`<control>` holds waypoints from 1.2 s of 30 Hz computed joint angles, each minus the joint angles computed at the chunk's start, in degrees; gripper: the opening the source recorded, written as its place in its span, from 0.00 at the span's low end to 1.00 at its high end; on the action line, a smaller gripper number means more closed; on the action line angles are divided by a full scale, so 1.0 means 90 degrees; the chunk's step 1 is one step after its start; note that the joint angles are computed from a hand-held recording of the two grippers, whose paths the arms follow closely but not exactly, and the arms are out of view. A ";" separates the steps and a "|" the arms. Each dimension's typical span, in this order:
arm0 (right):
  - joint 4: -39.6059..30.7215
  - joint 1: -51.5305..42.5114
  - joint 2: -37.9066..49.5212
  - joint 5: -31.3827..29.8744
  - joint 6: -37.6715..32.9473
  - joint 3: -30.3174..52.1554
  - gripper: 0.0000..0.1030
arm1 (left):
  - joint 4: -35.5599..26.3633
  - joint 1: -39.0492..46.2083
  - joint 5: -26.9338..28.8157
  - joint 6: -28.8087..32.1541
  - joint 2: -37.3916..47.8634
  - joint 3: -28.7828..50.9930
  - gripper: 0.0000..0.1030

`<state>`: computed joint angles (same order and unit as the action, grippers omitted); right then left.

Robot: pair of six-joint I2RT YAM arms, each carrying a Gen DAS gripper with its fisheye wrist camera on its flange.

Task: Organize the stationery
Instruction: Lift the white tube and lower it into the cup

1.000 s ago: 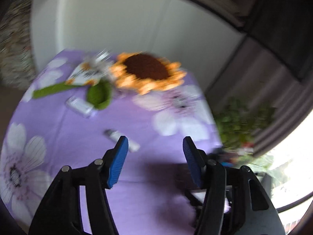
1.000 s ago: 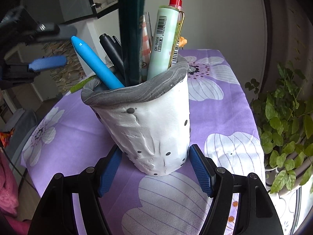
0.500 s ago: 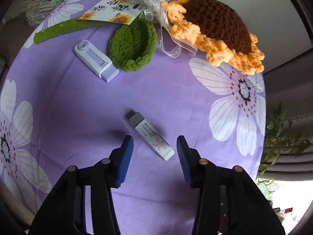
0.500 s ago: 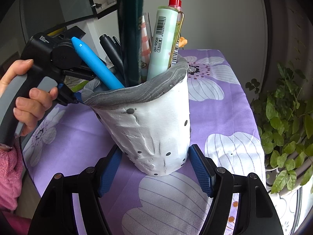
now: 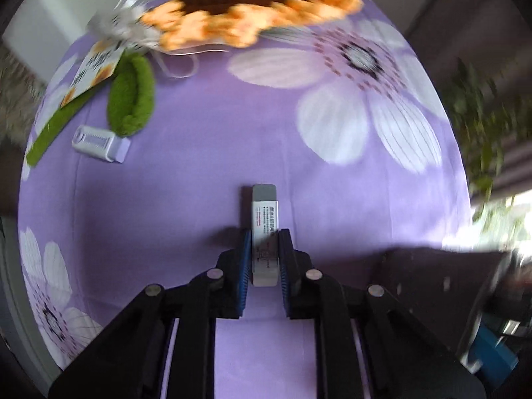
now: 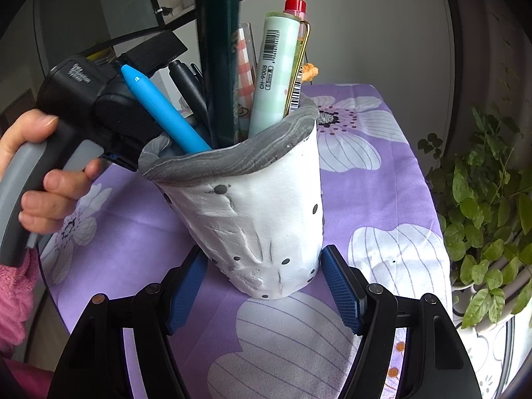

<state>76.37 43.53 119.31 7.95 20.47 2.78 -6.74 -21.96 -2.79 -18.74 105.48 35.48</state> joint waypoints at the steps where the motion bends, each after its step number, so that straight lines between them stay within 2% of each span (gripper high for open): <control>1: 0.0033 0.0005 0.0015 0.0006 -0.0002 -0.0010 0.70 | 0.0012 -0.0133 -0.0030 0.0047 -0.0101 -0.0134 0.14; 4: 0.0043 0.0024 0.0029 0.0020 0.0011 -0.0012 0.70 | -0.0061 -0.0270 0.0118 0.0159 -0.0265 -0.0351 0.14; 9: 0.0036 0.0029 0.0021 0.0022 0.0017 -0.0012 0.70 | -0.0206 -0.0554 -0.0285 0.0016 -0.0257 -0.0326 0.18; 12: 0.0027 0.0040 0.0016 0.0033 0.0022 -0.0007 0.70 | -0.0286 -0.0572 -0.0313 -0.0079 -0.0388 -0.0288 0.23; 15: 0.0027 0.0030 0.0014 0.0021 0.0018 -0.0009 0.70 | -0.0315 -0.0552 -0.0317 -0.0054 -0.0397 -0.0194 0.24; 23: 0.0049 0.0038 0.0025 0.0032 0.0041 -0.0014 0.70 | -0.0107 -0.0626 -0.0415 -0.0413 0.0439 0.0417 0.23; 24: 0.0043 0.0043 0.0024 0.0032 0.0038 -0.0010 0.70 | -0.0026 -0.0605 -0.0472 -0.0391 0.0514 0.0446 0.22; 25: 0.0043 0.0070 0.0016 0.0052 0.0051 -0.0019 0.70 | -0.0043 -0.0747 -0.0557 -0.0516 0.0715 0.0685 0.13; 26: 0.0055 0.0076 0.0019 0.0054 0.0051 -0.0024 0.70 | -0.0013 -0.0741 -0.0587 -0.0484 0.0711 0.0685 0.14; 29: 0.0074 0.0077 0.0019 0.0053 0.0055 -0.0038 0.70 | 0.0197 -0.0774 -0.0672 -0.0322 0.0552 0.0492 0.13; 32: 0.0079 0.0071 0.0024 0.0050 0.0047 -0.0038 0.70 | 0.0264 -0.0576 -0.0625 -0.0029 -0.0070 0.0057 0.13; 36: 0.0079 0.0076 0.0024 0.0055 0.0052 -0.0037 0.70 | 0.0273 -0.0707 -0.0773 -0.0141 -0.1553 -0.0814 0.13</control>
<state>77.08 44.22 119.52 8.45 20.94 2.44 -4.28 -28.32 -9.74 -20.01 91.50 28.16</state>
